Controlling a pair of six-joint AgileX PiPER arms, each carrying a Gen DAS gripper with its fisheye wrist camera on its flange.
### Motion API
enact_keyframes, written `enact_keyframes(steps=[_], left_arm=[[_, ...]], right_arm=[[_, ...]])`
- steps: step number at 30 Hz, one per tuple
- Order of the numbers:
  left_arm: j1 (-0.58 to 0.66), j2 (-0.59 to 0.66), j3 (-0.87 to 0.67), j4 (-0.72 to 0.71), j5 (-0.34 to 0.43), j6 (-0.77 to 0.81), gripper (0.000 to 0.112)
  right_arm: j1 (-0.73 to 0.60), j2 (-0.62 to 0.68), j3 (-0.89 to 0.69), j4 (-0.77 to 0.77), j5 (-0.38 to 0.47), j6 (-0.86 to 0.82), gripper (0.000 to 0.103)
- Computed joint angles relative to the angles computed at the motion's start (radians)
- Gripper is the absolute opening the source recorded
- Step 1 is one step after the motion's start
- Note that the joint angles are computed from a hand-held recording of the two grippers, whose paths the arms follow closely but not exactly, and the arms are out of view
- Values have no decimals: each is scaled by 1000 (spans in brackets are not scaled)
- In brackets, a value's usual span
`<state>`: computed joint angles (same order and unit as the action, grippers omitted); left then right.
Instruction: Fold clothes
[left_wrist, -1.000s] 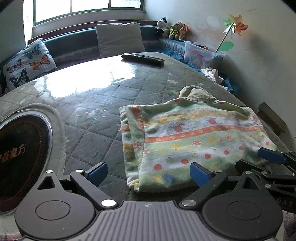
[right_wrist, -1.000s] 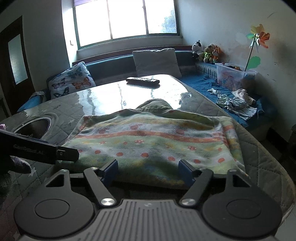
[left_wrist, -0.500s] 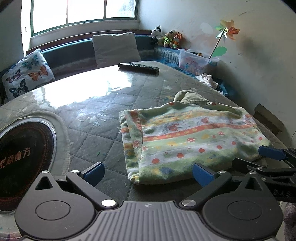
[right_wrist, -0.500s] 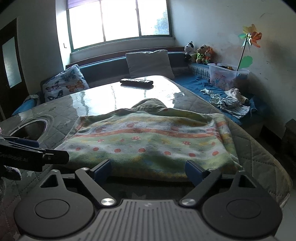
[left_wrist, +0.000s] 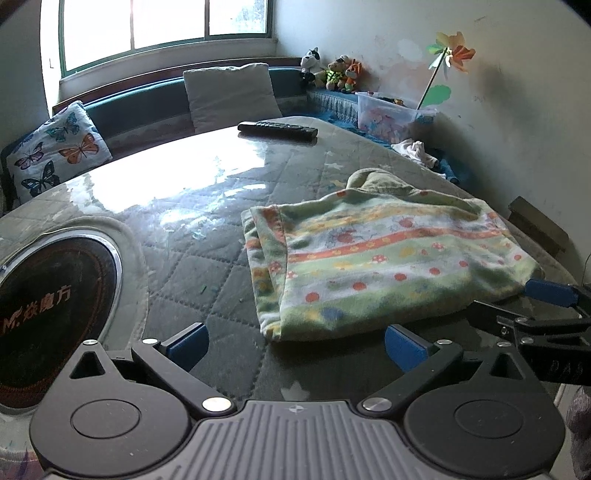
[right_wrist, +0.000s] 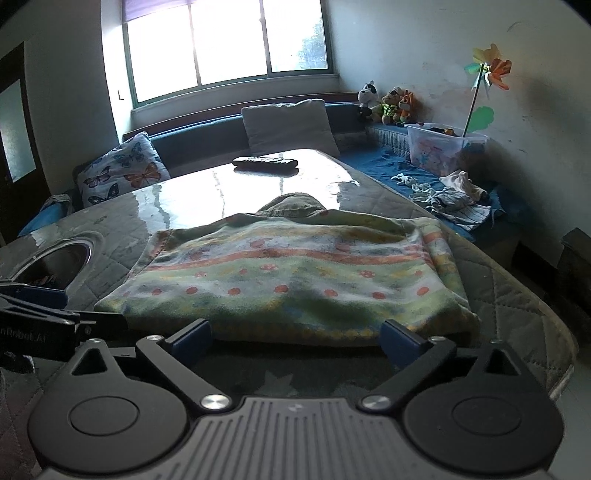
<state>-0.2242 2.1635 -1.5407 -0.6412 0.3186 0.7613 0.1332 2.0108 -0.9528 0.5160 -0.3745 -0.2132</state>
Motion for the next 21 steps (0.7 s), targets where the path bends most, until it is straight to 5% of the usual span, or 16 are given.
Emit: enact_keyframes(steps=[21], left_arm=[[0, -28, 53, -8, -9, 26, 103]], right_arm=[[23, -22, 35, 65, -13, -32, 103]])
